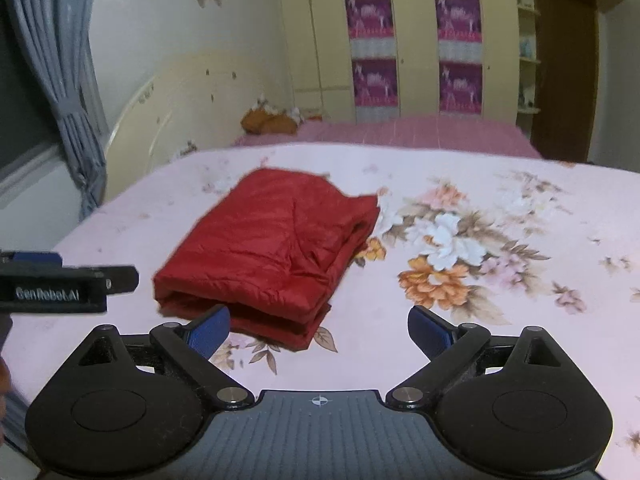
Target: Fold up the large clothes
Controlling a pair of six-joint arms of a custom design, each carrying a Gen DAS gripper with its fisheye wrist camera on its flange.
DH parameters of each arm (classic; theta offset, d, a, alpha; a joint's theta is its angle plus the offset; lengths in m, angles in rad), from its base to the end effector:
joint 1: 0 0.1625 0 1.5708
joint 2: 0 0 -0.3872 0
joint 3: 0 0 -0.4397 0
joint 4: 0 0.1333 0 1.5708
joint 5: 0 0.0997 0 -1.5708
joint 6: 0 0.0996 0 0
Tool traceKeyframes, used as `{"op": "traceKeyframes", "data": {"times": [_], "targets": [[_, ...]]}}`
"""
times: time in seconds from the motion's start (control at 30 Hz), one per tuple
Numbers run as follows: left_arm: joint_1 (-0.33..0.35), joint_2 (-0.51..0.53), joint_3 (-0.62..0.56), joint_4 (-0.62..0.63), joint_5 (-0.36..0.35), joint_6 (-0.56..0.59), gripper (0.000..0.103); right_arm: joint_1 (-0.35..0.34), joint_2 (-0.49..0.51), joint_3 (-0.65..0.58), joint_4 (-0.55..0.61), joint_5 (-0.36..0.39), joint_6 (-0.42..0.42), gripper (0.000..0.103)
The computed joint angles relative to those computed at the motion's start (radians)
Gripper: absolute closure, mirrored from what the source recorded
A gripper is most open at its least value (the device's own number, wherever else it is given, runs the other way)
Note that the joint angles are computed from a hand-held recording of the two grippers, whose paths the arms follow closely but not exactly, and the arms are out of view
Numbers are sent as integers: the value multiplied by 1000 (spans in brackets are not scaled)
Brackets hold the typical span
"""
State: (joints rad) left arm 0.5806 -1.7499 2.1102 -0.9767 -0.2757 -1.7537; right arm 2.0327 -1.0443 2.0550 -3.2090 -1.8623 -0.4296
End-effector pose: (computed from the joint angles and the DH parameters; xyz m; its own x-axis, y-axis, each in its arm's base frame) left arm -0.1904 -0.3989 0.2915 -0.5676 -0.4315 -0.7012 0.4108 0.5896 -0.6954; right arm 0.3454 -0.4590 0.1061 -0.6976 -0.5526 0.4560 -0.7164 0.5439 -0.4369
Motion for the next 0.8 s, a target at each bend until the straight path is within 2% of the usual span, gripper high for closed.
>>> {"op": "traceKeyframes", "data": {"times": [0.07, 0.17, 0.23, 0.33, 0.8], "targets": [[-34, 15, -16, 84, -38, -91, 0, 11, -40, 37, -21, -5, 1, 8], [-65, -22, 13, 2, -89, -34, 0, 26, -93, 83, -47, -22, 3, 0], [-86, -30, 21, 9, -108, -64, 0, 39, -121, 111, -80, -37, -7, 0], [-115, -18, 17, 72, -123, -146, 0, 47, -154, 139, -109, -40, -17, 0], [-190, -23, 12, 193, -151, -263, 0, 66, -218, 188, -123, -32, -5, 0]]}}
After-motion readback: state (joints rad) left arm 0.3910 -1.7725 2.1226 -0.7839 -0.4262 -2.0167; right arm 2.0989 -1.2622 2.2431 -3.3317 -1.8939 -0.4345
